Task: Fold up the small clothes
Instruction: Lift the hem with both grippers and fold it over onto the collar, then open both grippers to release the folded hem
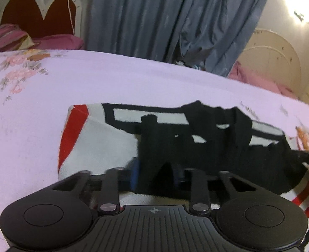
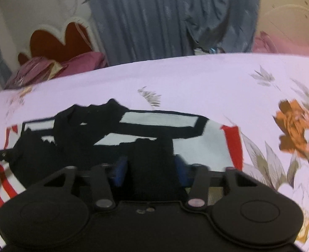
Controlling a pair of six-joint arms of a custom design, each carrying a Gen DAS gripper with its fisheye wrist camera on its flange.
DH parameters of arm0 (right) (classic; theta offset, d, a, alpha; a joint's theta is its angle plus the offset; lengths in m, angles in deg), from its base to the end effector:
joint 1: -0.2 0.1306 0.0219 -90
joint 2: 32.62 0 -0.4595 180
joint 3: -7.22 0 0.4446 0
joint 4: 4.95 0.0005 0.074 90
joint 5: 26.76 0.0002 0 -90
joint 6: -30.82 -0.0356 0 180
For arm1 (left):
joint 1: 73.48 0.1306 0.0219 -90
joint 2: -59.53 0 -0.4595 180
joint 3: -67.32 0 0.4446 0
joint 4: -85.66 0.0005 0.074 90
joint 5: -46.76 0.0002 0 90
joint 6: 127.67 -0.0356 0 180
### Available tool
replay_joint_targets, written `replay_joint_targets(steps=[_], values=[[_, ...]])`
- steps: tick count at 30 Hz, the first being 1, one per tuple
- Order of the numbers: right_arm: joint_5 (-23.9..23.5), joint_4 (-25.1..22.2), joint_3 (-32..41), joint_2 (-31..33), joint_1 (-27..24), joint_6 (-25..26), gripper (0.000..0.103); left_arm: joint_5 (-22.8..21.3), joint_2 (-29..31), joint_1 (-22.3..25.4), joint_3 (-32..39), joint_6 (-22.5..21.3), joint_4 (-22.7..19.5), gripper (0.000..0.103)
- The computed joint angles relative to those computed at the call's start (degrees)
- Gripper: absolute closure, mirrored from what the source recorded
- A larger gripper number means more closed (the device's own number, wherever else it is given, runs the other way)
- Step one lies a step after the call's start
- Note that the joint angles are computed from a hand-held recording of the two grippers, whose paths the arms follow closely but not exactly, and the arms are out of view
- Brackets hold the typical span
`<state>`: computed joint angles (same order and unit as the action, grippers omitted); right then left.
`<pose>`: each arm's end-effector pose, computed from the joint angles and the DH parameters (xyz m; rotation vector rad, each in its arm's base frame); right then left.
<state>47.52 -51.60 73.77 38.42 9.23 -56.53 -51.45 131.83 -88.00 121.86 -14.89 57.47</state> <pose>0.3774 0.0692 0.4459 -0.3684 2.4283 0.3863 0.3704 -0.0912 0.3541 -0.2389 2.3549 -0.1452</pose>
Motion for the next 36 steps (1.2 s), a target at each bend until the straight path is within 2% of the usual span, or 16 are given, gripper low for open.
replay_joint_targets(steps=[1, 4, 7, 11, 14, 20, 24, 27, 30, 31, 32, 33, 34, 36], values=[[0.0, 0.2, -0.1, 0.1, 0.2, 0.5, 0.090, -0.6, -0.1, -0.1, -0.1, -0.4, 0.1, 0.099], [-0.3, 1.2, -0.5, -0.7, 0.2, 1.4, 0.096, -0.3, -1.7, 0.4, -1.3, -0.9, 2.6, 0.099], [-1.6, 5.1, -0.9, -1.8, -1.2, -1.6, 0.097, -1.9, -3.4, 0.1, -2.2, -1.7, 5.6, 0.099], [-0.5, 9.7, -0.8, -2.4, -2.0, -4.1, 0.098, -4.7, -4.1, 0.5, -2.6, 0.2, 9.3, 0.099], [1.6, 12.3, -0.9, -2.2, -1.6, -3.9, 0.098, -6.9, -3.6, 0.7, -2.5, 0.9, 11.5, 0.099], [5.5, 13.9, -0.9, 1.1, -0.4, -4.8, 0.098, -10.6, 0.4, 1.0, -2.0, 4.6, 12.3, 0.099], [9.2, 12.8, -1.3, 3.6, -0.1, -4.8, 0.099, -12.4, 2.8, 0.1, -2.5, 1.7, 10.9, 0.099], [8.1, 12.1, -1.6, 4.1, -1.0, -5.2, 0.098, -12.4, 2.5, -0.1, -2.1, 0.9, 9.8, 0.099], [8.7, 12.0, -1.6, 2.3, -0.8, -4.9, 0.067, -12.6, 1.4, -0.4, -1.4, 0.0, 7.5, 0.091], [7.9, 11.9, -1.7, 1.4, -0.9, -5.3, 0.062, -13.1, 0.8, -0.7, -1.5, 0.2, 6.9, 0.077], [7.2, 11.4, -1.7, 0.5, -1.2, -5.4, 0.062, -13.8, -0.4, -1.0, -1.9, 1.0, 6.4, 0.055], [6.5, 10.7, -1.9, -0.6, -1.1, -5.1, 0.063, -14.5, -1.6, -1.5, -2.4, 1.4, 6.6, 0.048], [5.9, 10.1, -1.9, -1.4, -0.9, -4.7, 0.064, -15.8, -3.1, -2.3, -3.1, 1.2, 7.4, 0.043], [4.8, 8.6, -2.3, -3.6, 0.3, -3.5, 0.065, -15.8, -5.4, -3.9, -3.9, -0.5, 7.6, 0.043]])
